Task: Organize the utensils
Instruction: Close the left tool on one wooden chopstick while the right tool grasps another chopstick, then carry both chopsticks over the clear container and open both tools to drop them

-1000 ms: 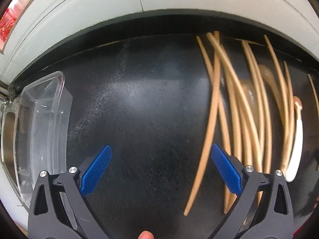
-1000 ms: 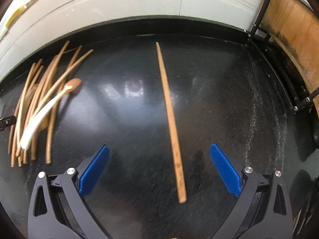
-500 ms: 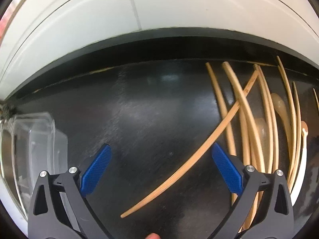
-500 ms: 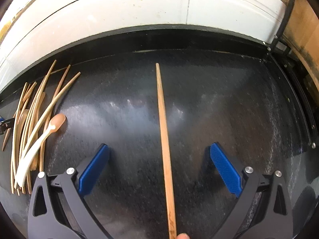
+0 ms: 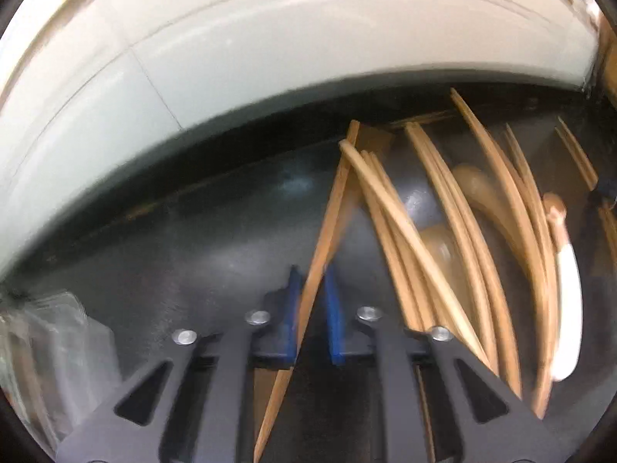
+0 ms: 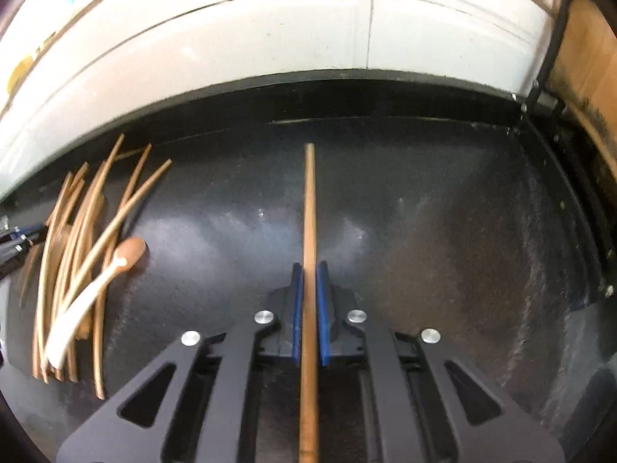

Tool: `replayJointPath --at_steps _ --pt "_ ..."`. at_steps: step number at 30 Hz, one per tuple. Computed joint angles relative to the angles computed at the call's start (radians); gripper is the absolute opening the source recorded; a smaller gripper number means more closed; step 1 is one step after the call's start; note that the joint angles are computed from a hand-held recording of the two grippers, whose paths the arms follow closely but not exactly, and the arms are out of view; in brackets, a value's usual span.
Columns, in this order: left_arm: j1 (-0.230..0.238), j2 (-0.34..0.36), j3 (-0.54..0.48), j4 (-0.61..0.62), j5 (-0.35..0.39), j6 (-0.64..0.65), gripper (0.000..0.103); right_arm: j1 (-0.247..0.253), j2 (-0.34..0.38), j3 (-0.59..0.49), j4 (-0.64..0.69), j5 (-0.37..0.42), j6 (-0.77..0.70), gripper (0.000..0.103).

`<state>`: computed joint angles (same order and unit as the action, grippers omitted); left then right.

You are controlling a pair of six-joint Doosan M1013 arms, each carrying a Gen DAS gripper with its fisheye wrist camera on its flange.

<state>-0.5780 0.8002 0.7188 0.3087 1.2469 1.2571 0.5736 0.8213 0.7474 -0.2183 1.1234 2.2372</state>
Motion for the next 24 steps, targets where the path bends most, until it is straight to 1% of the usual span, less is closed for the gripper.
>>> replayJointPath --at_steps 1,2,4,5,9,11,12,14,18,21,24 --pt "-0.003 -0.001 0.004 0.006 -0.01 0.011 0.01 -0.002 -0.003 0.006 0.005 -0.011 -0.004 0.008" --pt "0.001 0.0 -0.002 -0.015 -0.009 0.015 0.009 -0.004 -0.001 -0.001 0.014 -0.009 -0.011 0.007" --pt "0.005 -0.002 -0.01 -0.066 0.002 0.0 0.007 -0.01 0.007 -0.02 0.04 0.012 -0.023 0.007" --pt "0.008 -0.006 -0.009 -0.083 0.0 -0.012 0.006 -0.015 0.012 -0.036 0.061 0.036 -0.016 0.007" --pt "0.016 -0.053 0.038 -0.111 -0.06 -0.094 0.006 -0.02 -0.021 -0.014 0.066 -0.002 0.029 0.007" --pt "0.018 -0.078 0.063 -0.121 -0.083 -0.123 0.006 -0.017 -0.027 -0.02 0.068 0.001 0.027 0.007" --pt "0.012 -0.089 0.074 -0.115 -0.094 -0.138 0.006 -0.014 -0.031 -0.019 0.067 -0.004 0.023 0.007" --pt "0.014 -0.101 0.071 -0.11 -0.103 -0.149 0.006 -0.009 -0.046 -0.004 0.078 -0.031 0.014 0.007" --pt "0.008 -0.147 0.125 -0.106 -0.129 -0.207 0.006 0.0 -0.069 0.015 0.099 -0.069 -0.016 0.007" --pt "-0.003 -0.191 0.169 -0.071 -0.143 -0.269 0.006 0.008 -0.094 0.044 0.121 -0.111 -0.04 0.007" --pt "-0.011 -0.228 0.203 -0.052 -0.138 -0.316 0.006 0.017 -0.11 0.059 0.153 -0.147 -0.077 0.007"
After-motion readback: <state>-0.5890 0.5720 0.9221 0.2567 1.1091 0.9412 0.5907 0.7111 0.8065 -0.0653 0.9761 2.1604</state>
